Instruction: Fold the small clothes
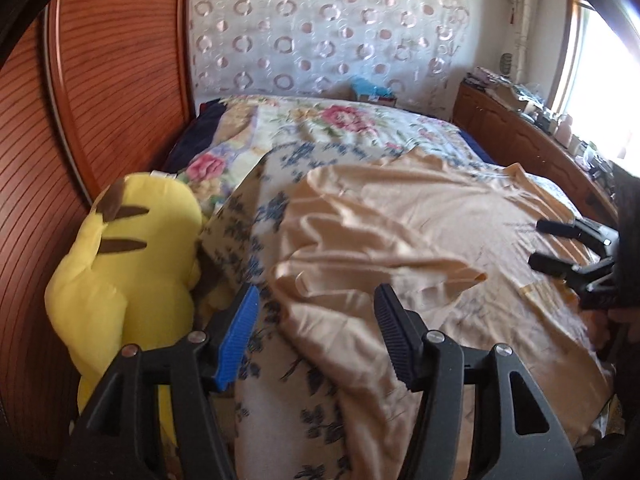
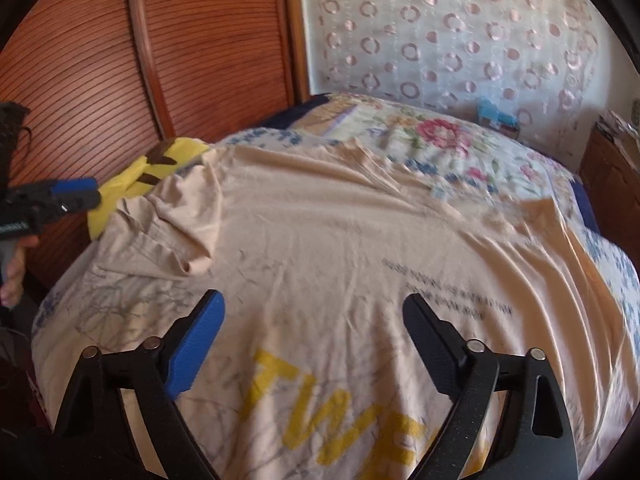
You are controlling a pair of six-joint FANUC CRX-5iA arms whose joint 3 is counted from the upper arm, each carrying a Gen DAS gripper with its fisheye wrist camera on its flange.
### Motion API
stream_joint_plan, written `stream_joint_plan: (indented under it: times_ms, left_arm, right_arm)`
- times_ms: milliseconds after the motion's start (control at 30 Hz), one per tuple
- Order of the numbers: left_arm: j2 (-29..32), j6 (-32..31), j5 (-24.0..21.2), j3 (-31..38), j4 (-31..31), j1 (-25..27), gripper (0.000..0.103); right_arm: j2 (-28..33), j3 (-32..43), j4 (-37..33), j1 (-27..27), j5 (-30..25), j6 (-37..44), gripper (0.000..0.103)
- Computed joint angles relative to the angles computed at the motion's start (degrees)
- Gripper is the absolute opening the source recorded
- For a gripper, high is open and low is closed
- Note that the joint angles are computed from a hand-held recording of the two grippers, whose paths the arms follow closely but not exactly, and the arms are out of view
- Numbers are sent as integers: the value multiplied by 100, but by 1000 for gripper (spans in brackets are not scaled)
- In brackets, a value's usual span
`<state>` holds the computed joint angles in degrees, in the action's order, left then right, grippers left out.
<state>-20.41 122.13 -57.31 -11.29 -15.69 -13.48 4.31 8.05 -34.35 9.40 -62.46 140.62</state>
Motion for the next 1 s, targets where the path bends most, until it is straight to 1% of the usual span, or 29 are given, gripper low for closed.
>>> stream_joint_plan:
  times_ms: [67,167,233,267,333,400,500,567,633,700,767,800,867,900,967,1000]
  left_arm:
    - [-58,90,39,-121,3,47,59]
    - [-249,143,111,-337,24,188,59]
    - [-376,196,113,-436,-9,254,59]
    - [-414,235,99,-458,-50,255,59]
    - [-515,359,55,-508,-185,245,59]
    - [-593,414,40,-556,-242,268,59]
    - [-718,415,38,-653,-212,338,59]
    - [-787,384,72,-721,-162,395,59]
    - [-840,355,106,-777,-105,438,59]
    - [-857,329,150,-809,-60,469,59]
    - [-856,306,192,-827,-22,475,59]
    - [-842,316,190,-815,-27,462,59]
    - [-820,312,196,-797,-23,435,59]
    - [-807,331,184,-777,-49,397,59]
    - [-792,333,188,-755,-65,366,59]
    - [-776,343,187,-736,-86,338,59]
  right_arm:
    - [-8,58,-74,122,-22,165,87]
    - [42,185,-227,324,-120,410,76]
    - [115,293,-263,508,-220,551,60]
    - [193,384,-311,569,-347,621,57]
    - [353,579,-377,721,-626,626,41]
    - [501,754,-471,813,-949,647,36]
    - [660,930,-540,988,-1360,670,35]
    - [704,941,-434,1160,-1453,656,35]
    - [721,883,-171,1376,-1418,602,33]
    - [646,653,222,1613,-1060,494,32]
    - [631,514,469,1734,-840,428,32]
    - [653,515,493,1732,-843,420,30]
    - [630,452,521,1739,-736,455,15]
    - [642,473,507,1722,-764,457,5]
    - [704,629,244,1550,-959,532,2]
    - [669,627,154,1496,-957,584,1]
